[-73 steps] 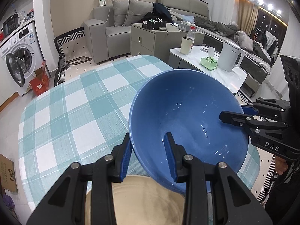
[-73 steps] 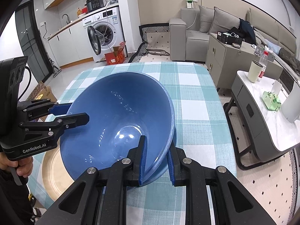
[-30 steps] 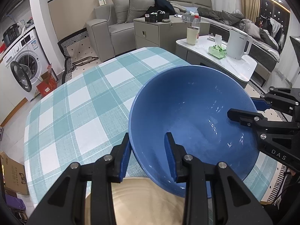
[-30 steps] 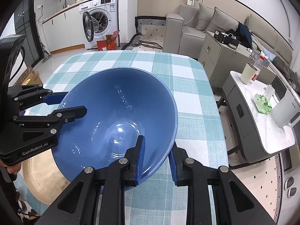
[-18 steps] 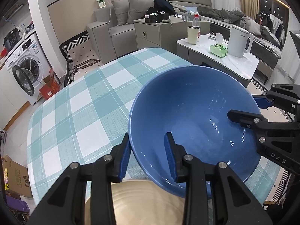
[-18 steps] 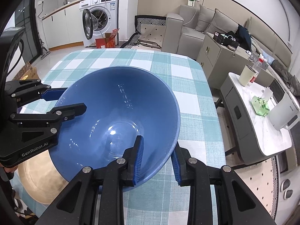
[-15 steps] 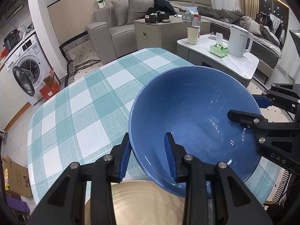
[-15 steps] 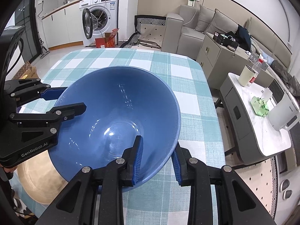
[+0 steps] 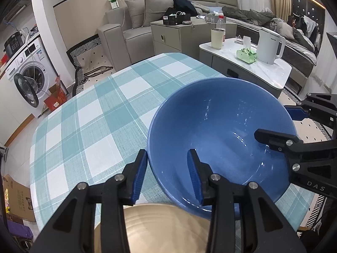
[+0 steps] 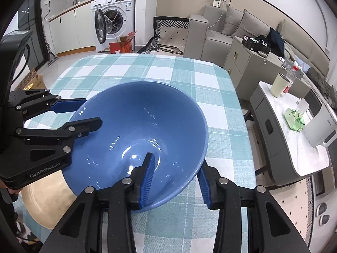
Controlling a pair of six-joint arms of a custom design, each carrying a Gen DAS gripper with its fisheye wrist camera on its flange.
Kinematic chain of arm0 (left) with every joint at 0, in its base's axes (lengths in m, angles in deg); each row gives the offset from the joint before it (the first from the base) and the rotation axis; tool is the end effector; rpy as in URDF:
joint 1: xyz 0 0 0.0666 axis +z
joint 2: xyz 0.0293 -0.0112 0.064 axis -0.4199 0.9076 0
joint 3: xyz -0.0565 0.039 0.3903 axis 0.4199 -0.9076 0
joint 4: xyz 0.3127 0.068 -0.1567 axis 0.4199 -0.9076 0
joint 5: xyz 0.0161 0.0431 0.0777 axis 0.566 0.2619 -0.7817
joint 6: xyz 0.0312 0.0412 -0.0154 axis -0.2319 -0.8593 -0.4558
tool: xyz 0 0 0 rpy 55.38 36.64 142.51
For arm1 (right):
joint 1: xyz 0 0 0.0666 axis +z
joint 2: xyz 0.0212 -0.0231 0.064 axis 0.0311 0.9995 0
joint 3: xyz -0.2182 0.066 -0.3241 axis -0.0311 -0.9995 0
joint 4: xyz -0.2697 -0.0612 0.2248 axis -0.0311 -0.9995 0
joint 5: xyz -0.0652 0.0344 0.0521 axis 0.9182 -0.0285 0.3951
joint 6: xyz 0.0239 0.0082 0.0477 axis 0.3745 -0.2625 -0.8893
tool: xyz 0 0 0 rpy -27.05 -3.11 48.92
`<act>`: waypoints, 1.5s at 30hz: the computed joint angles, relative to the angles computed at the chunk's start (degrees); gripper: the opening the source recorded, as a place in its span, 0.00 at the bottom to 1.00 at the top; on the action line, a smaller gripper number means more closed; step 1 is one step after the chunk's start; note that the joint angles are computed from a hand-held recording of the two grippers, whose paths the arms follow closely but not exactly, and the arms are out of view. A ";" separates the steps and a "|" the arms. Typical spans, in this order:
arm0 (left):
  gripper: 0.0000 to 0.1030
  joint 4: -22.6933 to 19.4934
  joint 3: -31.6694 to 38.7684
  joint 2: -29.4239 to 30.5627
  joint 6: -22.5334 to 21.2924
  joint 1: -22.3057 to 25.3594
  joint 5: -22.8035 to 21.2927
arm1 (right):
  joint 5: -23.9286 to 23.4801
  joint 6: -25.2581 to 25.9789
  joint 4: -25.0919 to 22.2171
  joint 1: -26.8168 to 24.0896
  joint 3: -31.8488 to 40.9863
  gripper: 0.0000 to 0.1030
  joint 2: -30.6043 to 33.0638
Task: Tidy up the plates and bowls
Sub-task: 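Open both grippers to release the blue bowl's rim, then move both open grippers to opposite sides of the stacked blue bowls' rim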
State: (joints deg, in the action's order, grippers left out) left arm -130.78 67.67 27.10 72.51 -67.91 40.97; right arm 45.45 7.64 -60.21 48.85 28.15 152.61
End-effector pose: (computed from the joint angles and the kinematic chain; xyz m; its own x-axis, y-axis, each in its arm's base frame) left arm 0.4210 -0.3928 0.4920 -0.5253 0.5856 -0.6173 0.7041 0.7065 0.0712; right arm 0.3122 0.3080 0.5139 -0.8210 0.0128 -0.5707 0.0959 0.9886 -0.1158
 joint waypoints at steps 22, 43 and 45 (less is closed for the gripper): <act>0.57 -0.20 0.06 -0.01 1.88 0.17 2.07 | -1.31 0.70 3.54 0.09 -1.94 0.78 -1.52; 0.96 2.77 -2.74 -2.81 6.69 2.62 5.80 | -0.46 0.91 8.68 0.26 -5.98 0.98 -4.89; 0.96 2.94 -3.13 -3.01 6.80 2.77 5.60 | -0.88 0.92 10.13 0.03 -7.00 0.99 -5.78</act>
